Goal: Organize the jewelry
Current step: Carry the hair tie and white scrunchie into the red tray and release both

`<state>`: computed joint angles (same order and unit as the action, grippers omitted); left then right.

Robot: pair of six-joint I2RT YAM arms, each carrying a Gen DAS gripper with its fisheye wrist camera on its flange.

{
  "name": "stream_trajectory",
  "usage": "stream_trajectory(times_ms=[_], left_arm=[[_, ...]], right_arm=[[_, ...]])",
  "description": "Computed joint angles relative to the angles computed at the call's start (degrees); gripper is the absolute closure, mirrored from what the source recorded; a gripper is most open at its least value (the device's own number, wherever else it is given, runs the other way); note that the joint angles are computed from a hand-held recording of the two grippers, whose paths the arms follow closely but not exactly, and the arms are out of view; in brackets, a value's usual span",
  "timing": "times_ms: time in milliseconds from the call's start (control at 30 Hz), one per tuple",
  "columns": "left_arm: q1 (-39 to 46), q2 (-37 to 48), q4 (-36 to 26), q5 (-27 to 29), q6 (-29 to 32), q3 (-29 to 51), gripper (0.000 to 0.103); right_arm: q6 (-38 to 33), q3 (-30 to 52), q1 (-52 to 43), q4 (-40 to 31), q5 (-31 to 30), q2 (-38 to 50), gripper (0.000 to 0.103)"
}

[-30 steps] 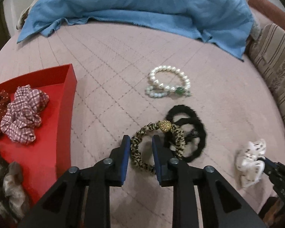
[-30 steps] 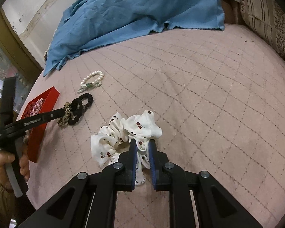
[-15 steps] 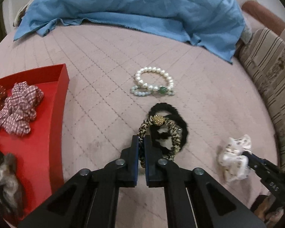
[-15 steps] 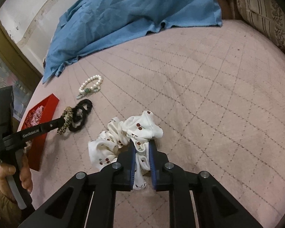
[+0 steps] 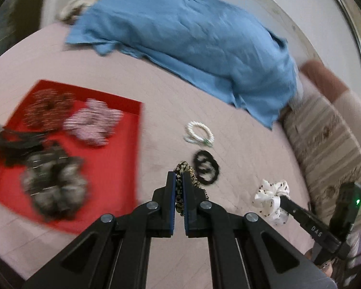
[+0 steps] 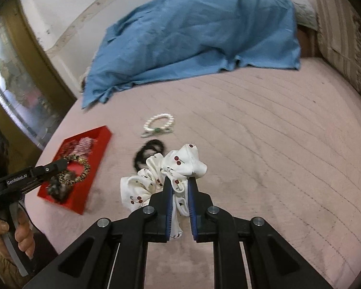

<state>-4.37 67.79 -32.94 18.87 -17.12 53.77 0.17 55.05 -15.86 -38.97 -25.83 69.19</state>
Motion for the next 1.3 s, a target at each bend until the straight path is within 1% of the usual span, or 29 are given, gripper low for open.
stream_trajectory(times_ms=[100,200,233,367,467,533,633,733,867,1000,1067,1133,1167,1200,1233,1267,1300], left_arm=[[7.9,-3.24,-2.44,2.41,2.15,-0.44,0.098],[16.42,-4.56,-3.98,5.54,4.98,-0.61,0.098],[19.79,-4.44,-4.21,6.96,5.84,-0.78,0.098],[28.9,-2.53,-3.94,10.64,8.3,-1.38,0.098],[34.09,0.82,-3.17,13.14,9.8,-1.4,0.098],[35.76,2.78,-2.44,13.28,10.68,-1.82,0.098],[36.7,4.56,-0.71,11.16,11.39,-2.54,0.098],[38.39,6.61,1.11,9.27,11.91,-2.69,0.098],[40.43,8.43,2.34,9.52,13.01,-2.58,0.098],[41.03,9.05,3.13,9.93,13.8,-2.48,0.098],[41.11,8.95,2.93,10.3,13.96,-2.39,0.094],[41.03,8.68,2.61,10.67,14.08,-2.33,0.081],[41.0,8.3,2.55,10.65,13.88,-2.4,0.077],[41.11,7.72,2.46,10.66,13.67,-2.51,0.069],[41.3,7.06,2.34,10.89,13.4,-2.56,0.065],[41.4,6.42,2.14,11.1,13.15,-2.64,0.064],[41.52,5.92,1.81,11.31,12.93,-2.5,0.062]], right_arm=[[1.81,1.21,4.02,-0.73,0.69,-0.35,0.09],[4.19,2.85,9.69,-0.86,2.14,0.3,0.09],[4.87,3.37,11.4,-0.8,2.64,0.59,0.09],[8.38,6.94,20.64,-0.16,5.39,3.37,0.09],[10.31,10.15,27.21,0.2,7.65,6.27,0.09],[11.18,12.97,31.84,0.51,9.68,9.43,0.09],[12.11,16.97,37.61,0.9,12.9,14.87,0.09],[13.36,20.94,40.98,0.97,13.66,21.03,0.09],[12.93,25.35,44.5,0.45,16.15,28.18,0.09],[11.64,27.84,47.07,-0.33,18.55,32.75,0.09],[10.87,28.51,48.11,-0.64,19.75,34.25,0.09],[10.51,29.15,48.92,-0.92,20.5,35.38,0.087],[10.26,29.16,49.22,-0.99,20.88,35.63,0.087],[10.07,29.02,49.41,-0.92,21.28,35.54,0.087],[9.91,29.05,49.73,-0.87,21.95,35.5,0.082],[9.74,28.71,49.86,-0.69,22.07,35.02,0.075],[9.79,28.45,49.94,-0.56,22.07,34.51,0.07]])
